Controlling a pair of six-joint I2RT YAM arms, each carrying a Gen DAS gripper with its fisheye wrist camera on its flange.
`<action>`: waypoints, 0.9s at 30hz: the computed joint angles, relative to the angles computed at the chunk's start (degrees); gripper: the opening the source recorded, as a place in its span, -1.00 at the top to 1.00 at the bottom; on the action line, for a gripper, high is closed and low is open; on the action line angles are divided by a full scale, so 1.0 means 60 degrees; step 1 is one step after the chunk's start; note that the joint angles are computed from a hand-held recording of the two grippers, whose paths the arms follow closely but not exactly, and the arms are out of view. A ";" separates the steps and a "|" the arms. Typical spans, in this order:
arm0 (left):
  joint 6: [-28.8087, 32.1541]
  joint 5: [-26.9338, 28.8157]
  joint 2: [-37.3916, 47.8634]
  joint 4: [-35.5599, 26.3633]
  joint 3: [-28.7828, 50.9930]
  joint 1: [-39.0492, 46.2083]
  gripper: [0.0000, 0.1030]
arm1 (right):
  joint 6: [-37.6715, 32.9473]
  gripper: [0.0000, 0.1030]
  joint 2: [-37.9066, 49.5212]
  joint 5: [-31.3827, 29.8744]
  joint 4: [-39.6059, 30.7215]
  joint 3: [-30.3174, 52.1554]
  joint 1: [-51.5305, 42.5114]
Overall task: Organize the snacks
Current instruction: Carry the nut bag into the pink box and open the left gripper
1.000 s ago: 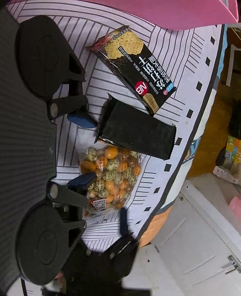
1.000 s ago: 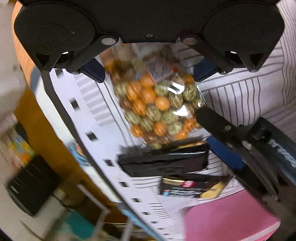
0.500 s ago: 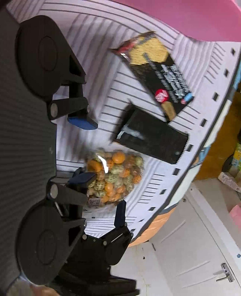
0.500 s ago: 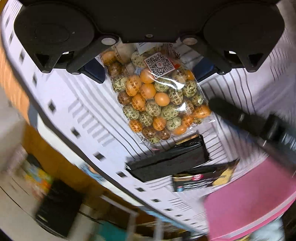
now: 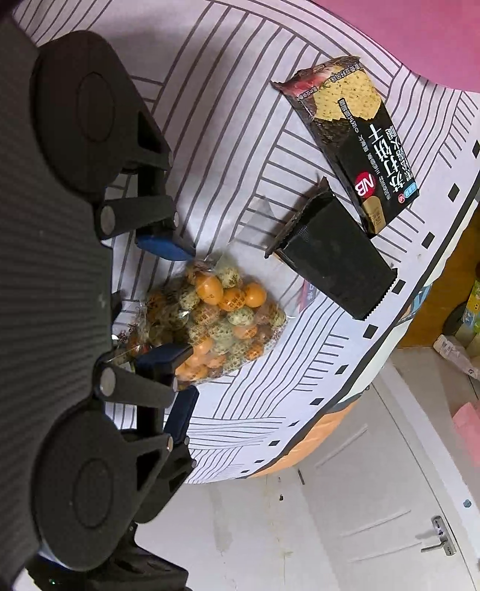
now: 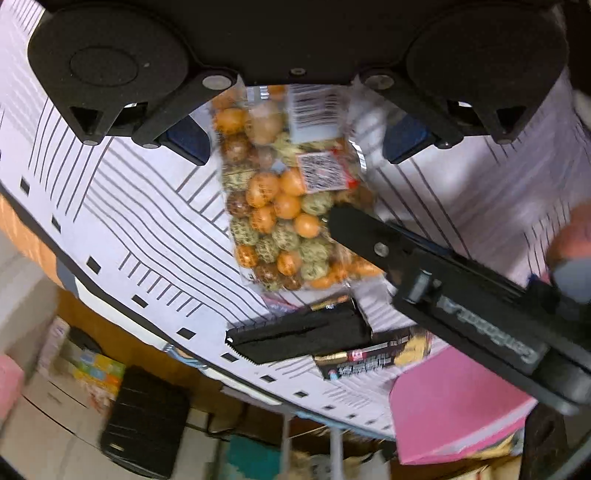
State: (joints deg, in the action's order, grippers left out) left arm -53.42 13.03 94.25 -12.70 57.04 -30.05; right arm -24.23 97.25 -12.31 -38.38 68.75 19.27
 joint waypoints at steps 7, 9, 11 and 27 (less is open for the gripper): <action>-0.0035 -0.0333 -0.0004 0.0381 -0.0228 -0.0188 0.08 | 0.0149 -0.78 0.0145 -0.1127 0.0702 -0.0287 -0.0521; -0.0125 -0.0472 -0.0040 0.0552 -0.0341 -0.0258 0.08 | 0.0840 -0.68 -0.0238 -0.0806 0.0931 -0.0635 -0.0262; -0.0327 -0.0460 -0.0146 0.0729 -0.0501 -0.0284 0.09 | 0.1634 -0.62 -0.0845 -0.0117 0.1336 -0.1227 0.0213; 0.0885 -0.0242 -0.1339 -0.1833 -0.0214 -0.1134 -0.01 | 0.6604 -0.55 -0.4093 0.2415 0.1513 -0.3684 0.2909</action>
State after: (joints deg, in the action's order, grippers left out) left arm -48.11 11.58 86.21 -23.70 55.76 -36.86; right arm 15.39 72.69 2.18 -29.30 46.64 36.72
